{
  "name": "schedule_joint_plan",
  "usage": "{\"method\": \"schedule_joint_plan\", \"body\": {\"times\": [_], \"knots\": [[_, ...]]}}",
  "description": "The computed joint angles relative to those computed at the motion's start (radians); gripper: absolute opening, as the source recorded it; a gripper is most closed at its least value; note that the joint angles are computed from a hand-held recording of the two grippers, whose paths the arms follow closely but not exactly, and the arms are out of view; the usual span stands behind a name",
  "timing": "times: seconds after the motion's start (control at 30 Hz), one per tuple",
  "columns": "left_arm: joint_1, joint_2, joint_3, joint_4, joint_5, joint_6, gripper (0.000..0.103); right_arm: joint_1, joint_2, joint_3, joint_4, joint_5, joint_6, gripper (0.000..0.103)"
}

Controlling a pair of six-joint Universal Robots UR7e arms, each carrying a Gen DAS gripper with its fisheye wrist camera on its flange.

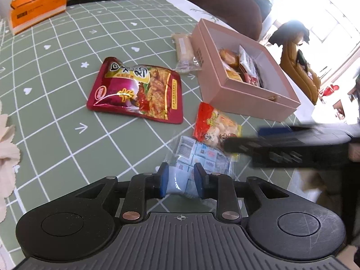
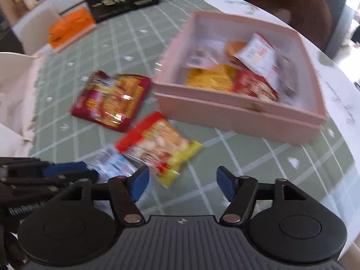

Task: Organize snacks
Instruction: 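Move the left tool to the blue-white candy bag while the right approaches the cartoon snack bag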

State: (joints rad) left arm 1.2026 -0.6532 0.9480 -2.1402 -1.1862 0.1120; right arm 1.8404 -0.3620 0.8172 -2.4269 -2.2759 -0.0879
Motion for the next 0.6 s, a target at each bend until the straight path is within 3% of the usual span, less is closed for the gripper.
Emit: {"method": "schedule_joint_plan", "body": {"times": [0.13,0.2,0.33,0.47,0.6], "knots": [[-0.012,-0.027,0.037,0.001,0.023,-0.019,0.028,-0.005,0.149,-0.248,0.117,-0.038,-0.04,0.076],[-0.014,-0.047,0.063,0.007,0.019,-0.03,0.028,-0.011,0.167,-0.281,0.121,-0.032,-0.015,0.077],[-0.006,-0.07,0.093,0.028,-0.031,-0.087,0.028,-0.019,0.09,-0.145,0.048,-0.048,0.038,0.064],[-0.003,-0.057,0.101,0.003,-0.042,-0.088,0.028,-0.029,0.002,0.007,-0.016,-0.101,0.085,0.064],[-0.005,-0.022,0.072,-0.025,-0.012,-0.047,0.029,-0.03,-0.035,0.068,-0.033,-0.157,0.112,0.064]]}}
